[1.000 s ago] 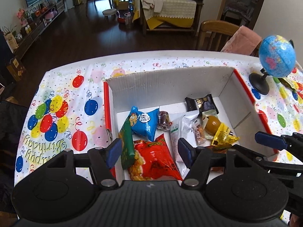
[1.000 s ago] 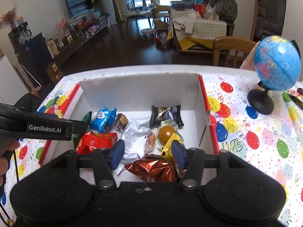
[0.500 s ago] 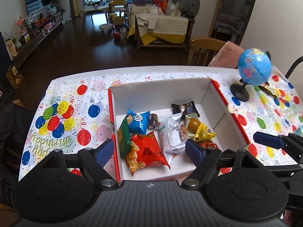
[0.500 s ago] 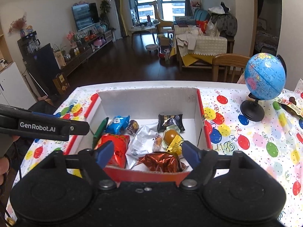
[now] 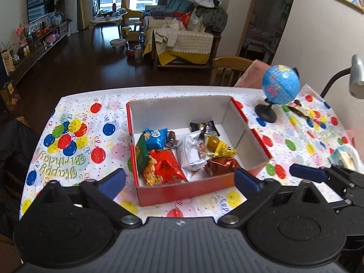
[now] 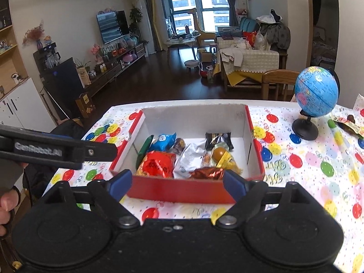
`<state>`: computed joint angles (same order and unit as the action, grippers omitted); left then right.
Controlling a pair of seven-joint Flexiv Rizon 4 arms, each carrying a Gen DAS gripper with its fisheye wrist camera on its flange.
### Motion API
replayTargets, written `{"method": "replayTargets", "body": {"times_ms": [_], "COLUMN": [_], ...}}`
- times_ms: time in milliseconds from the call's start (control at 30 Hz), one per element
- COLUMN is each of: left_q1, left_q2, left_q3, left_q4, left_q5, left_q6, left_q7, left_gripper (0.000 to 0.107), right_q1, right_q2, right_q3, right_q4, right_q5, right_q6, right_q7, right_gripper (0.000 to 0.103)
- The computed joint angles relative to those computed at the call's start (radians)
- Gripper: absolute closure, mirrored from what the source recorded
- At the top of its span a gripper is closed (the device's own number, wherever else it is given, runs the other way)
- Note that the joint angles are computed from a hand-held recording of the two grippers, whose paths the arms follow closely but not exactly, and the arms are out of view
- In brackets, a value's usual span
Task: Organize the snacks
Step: 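Move both open tools back toward the purple candy and wooden stick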
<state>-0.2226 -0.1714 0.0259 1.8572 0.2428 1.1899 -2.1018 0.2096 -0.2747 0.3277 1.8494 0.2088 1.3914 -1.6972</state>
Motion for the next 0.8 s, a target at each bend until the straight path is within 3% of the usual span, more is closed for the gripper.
{"method": "replayTargets", "body": {"times_ms": [167, 433, 800], "left_q1": [-0.001, 0.013, 0.016], "left_q2": [0.049, 0.101, 0.100], "left_q3": [-0.001, -0.016, -0.047], "left_q4": [0.081, 0.190, 0.264], "left_q5": [-0.006, 0.002, -0.056], "left_q6": [0.031, 0.009, -0.021], "left_q7": [-0.021, -0.097, -0.084], "left_gripper": [0.004, 0.004, 0.004], "right_q1": [0.030, 0.077, 0.080], "right_q2": [0.057, 0.118, 0.139], "right_q3": [-0.023, -0.065, -0.065], "right_q4": [0.097, 0.253, 0.358], "right_q5": [-0.016, -0.114, -0.159], "right_q6": [0.052, 0.108, 0.119], "right_q7": [0.066, 0.208, 0.323], "right_gripper": [0.005, 0.004, 0.004]}}
